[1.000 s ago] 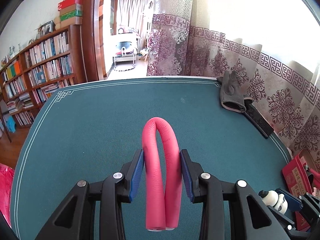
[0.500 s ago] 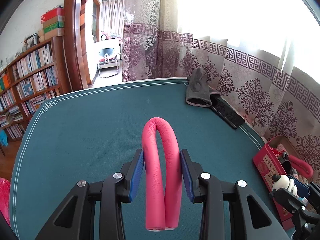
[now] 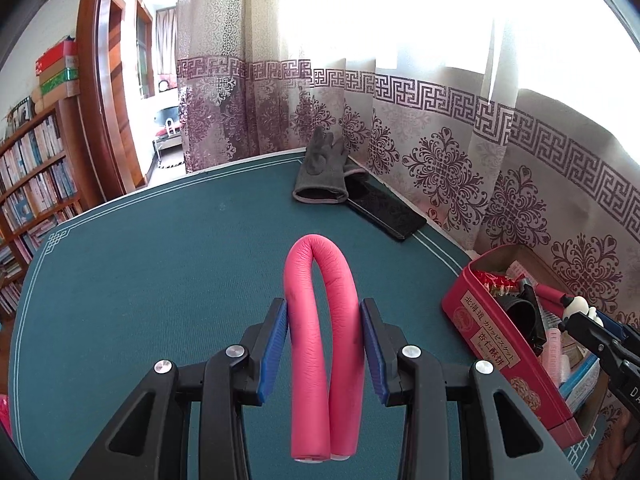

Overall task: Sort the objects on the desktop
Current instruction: 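Lift and carry the panda and pink tube toward the red tin box with both tools, then lower the panda and pink tube into the red tin box and open both tools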

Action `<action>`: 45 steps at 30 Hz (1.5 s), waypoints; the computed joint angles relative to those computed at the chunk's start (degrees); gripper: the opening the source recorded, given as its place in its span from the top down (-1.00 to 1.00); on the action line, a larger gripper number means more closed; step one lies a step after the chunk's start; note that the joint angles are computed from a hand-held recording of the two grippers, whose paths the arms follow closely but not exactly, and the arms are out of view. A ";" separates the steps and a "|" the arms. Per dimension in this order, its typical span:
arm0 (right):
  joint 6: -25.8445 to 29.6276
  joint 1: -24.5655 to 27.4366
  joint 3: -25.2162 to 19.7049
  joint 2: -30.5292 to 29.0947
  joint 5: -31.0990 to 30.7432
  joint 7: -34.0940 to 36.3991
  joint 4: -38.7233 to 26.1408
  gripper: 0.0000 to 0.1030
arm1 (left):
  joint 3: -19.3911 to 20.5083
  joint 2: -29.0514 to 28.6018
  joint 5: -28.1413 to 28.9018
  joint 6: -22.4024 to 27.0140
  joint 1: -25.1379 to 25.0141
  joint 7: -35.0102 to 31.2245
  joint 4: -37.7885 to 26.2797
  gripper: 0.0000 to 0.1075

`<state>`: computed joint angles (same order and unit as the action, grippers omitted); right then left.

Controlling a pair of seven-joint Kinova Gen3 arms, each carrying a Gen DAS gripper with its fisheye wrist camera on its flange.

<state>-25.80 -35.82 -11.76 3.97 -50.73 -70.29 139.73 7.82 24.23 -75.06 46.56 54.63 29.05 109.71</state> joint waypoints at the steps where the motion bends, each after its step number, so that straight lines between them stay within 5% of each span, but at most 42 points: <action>1: -0.10 0.15 0.11 -0.26 -0.06 -0.08 0.26 0.14 | 0.13 0.31 -0.01 0.03 0.08 -0.37 -0.49 0.28; 14: -0.53 3.51 0.22 -1.43 3.23 -3.73 2.73 0.14 | -0.97 3.03 2.42 -1.01 2.34 -7.24 -6.25 0.28; 22: -1.70 5.18 -0.62 -3.55 0.18 -1.02 4.26 0.14 | -2.54 4.66 4.06 -2.79 3.84 -10.93 -9.53 0.28; 30: -3.07 7.35 -2.85 -5.60 -5.21 3.36 5.48 0.14 | -4.26 6.57 5.16 -6.46 5.26 -15.21 -13.39 0.28; 45: -6.40 7.43 -3.72 -4.30 -6.20 4.75 4.50 0.14 | -9.10 10.34 13.41 -15.53 6.41 -28.48 -22.31 0.28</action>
<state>-32.20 -28.39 -15.48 -0.33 -56.93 -65.54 144.22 -1.28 34.57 -61.65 31.03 61.04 0.57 87.41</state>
